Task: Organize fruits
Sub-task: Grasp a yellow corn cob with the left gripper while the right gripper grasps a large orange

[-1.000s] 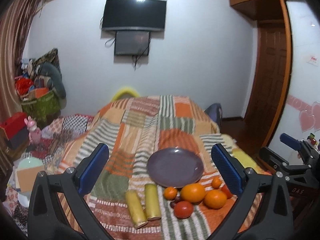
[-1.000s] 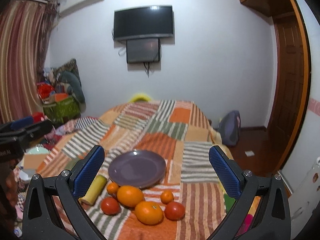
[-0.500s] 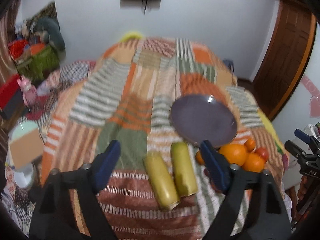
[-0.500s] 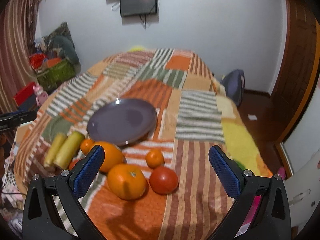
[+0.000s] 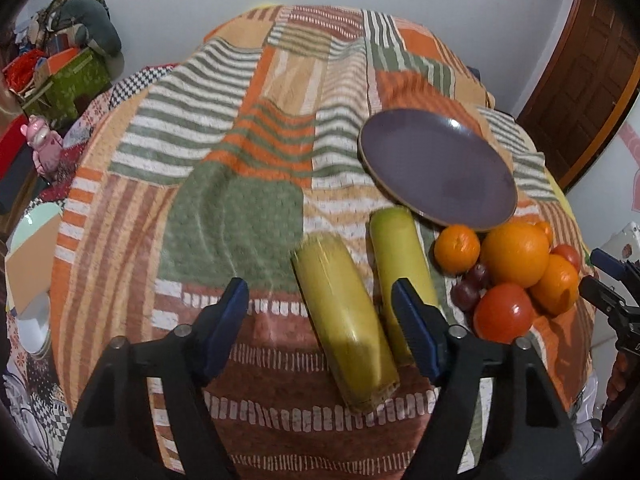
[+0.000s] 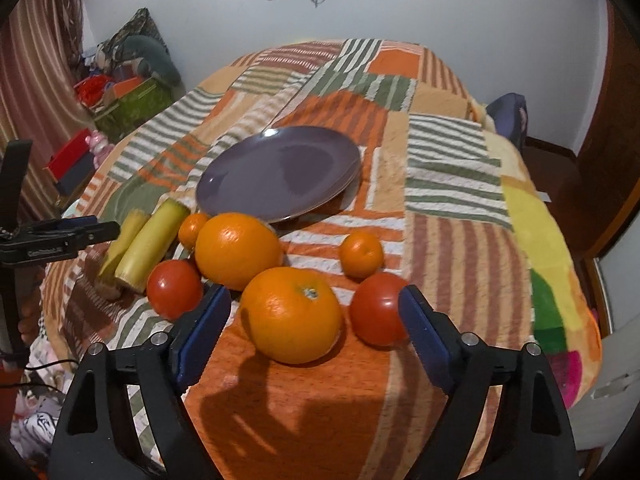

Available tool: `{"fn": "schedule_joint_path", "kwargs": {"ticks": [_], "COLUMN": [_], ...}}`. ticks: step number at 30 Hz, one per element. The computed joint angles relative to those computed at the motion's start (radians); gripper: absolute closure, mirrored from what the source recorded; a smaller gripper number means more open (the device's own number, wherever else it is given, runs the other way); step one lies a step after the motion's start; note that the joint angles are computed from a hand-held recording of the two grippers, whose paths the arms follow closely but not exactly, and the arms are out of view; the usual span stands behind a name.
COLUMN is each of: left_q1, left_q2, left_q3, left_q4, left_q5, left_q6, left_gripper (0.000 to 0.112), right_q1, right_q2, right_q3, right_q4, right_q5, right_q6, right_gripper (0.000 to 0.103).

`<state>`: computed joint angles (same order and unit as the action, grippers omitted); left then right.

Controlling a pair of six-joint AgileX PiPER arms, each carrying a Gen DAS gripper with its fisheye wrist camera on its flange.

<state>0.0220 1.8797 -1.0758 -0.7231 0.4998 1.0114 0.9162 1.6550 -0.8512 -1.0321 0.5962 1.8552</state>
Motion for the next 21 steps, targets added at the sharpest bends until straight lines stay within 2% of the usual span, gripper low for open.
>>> {"fn": "schedule_joint_path", "kwargs": {"ticks": [5,9,12,15,17,19,21], "left_q1": [-0.004,-0.004,-0.016,-0.025,-0.023,-0.015,-0.022], "left_q2": [0.043,0.061,0.081,0.090,0.095,0.108,0.109], "left_q3": [-0.017,-0.018,-0.030,-0.028,-0.033,-0.052,-0.053], "left_q4": [0.027,-0.003,-0.003,-0.023,-0.038,-0.052,-0.049], "left_q5": [0.026,0.021,0.004,-0.019,-0.009,0.025,0.018], "left_q6": [-0.027,0.000,-0.010,0.010,0.026,0.038,0.030], "left_gripper": [0.050,0.050,0.050,0.054,0.058,0.065,0.065], "right_q1": [-0.030,-0.045,-0.039,-0.029,-0.031,-0.029,-0.029], "right_q2": [0.032,0.067,0.102,0.129,0.128,0.130,0.129], "right_q3": [-0.013,-0.031,-0.072,-0.096,-0.095,-0.096,-0.096], "right_q4": [0.031,0.074,0.125,0.117,0.110,0.102,0.101], "right_q5": [-0.070,-0.119,-0.102,-0.059,-0.051,-0.028,-0.021], "right_q6": [-0.049,-0.113,-0.189,-0.193,-0.190,-0.186,-0.189], "right_gripper": [0.027,0.027,0.025,0.025,0.028,0.040,0.042]}}
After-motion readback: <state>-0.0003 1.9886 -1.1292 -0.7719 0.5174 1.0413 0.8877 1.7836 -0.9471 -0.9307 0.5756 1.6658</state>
